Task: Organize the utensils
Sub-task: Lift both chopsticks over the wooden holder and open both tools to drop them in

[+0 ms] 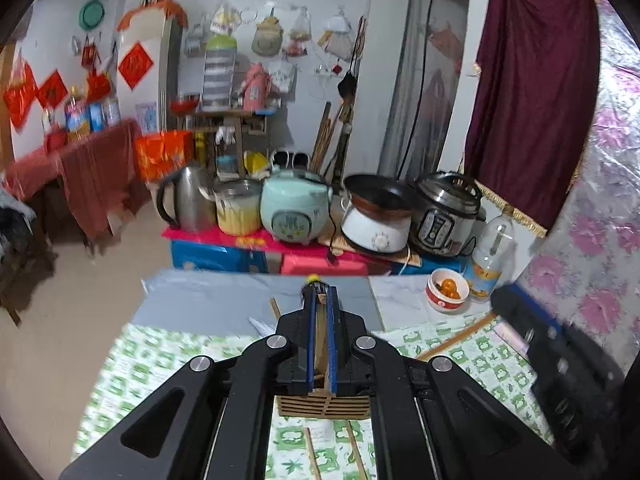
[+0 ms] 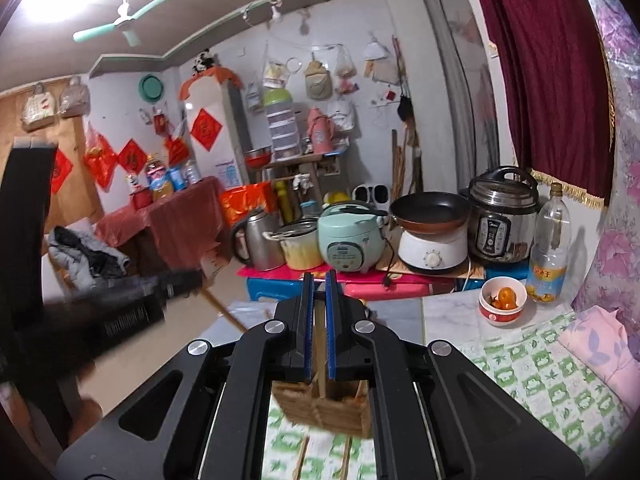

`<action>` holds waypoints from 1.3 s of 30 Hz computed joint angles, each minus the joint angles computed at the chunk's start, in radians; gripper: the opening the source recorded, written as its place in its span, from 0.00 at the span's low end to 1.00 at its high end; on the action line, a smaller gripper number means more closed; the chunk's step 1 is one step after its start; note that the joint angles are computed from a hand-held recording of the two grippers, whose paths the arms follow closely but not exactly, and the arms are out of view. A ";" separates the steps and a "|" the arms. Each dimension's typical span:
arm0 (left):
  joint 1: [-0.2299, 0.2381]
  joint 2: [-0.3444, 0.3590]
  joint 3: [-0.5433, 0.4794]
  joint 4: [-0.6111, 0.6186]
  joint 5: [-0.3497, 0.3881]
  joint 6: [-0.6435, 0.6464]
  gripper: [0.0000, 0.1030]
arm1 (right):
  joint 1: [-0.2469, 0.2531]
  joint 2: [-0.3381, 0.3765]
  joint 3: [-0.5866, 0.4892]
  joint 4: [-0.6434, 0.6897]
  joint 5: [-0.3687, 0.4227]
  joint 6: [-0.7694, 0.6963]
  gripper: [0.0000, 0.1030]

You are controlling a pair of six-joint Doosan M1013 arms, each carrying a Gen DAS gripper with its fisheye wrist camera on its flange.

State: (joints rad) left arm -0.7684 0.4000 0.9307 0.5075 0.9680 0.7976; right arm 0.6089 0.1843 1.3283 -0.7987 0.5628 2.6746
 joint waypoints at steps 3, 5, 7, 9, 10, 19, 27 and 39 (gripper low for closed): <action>0.028 0.008 0.049 -0.059 -0.010 -0.016 0.07 | -0.017 0.030 -0.011 0.134 0.039 -0.102 0.11; 0.042 0.000 0.084 -0.112 -0.012 -0.010 0.07 | -0.026 0.020 0.012 0.180 0.012 -0.108 0.11; 0.043 -0.023 0.122 -0.096 -0.025 -0.030 0.07 | -0.025 0.000 0.039 0.149 0.004 -0.076 0.11; 0.040 -0.051 0.156 -0.078 -0.036 -0.061 0.18 | -0.021 -0.019 0.054 0.130 0.005 -0.058 0.11; 0.038 -0.066 0.171 -0.071 -0.041 -0.082 0.24 | -0.019 -0.032 0.063 0.135 0.006 -0.054 0.12; -0.043 -0.176 0.270 0.077 0.034 -0.229 0.44 | 0.026 -0.152 0.162 0.112 0.014 0.034 0.29; -0.129 -0.272 0.406 0.172 0.076 -0.378 0.72 | 0.134 -0.240 0.289 -0.081 0.091 0.176 0.59; -0.126 -0.276 0.579 0.027 0.015 -0.442 0.82 | 0.130 -0.241 0.450 -0.033 0.012 0.272 0.81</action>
State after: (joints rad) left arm -0.8941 0.1237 1.5100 0.5349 0.9834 0.3557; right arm 0.7386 -0.0567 1.7784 -0.8312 0.5751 2.9466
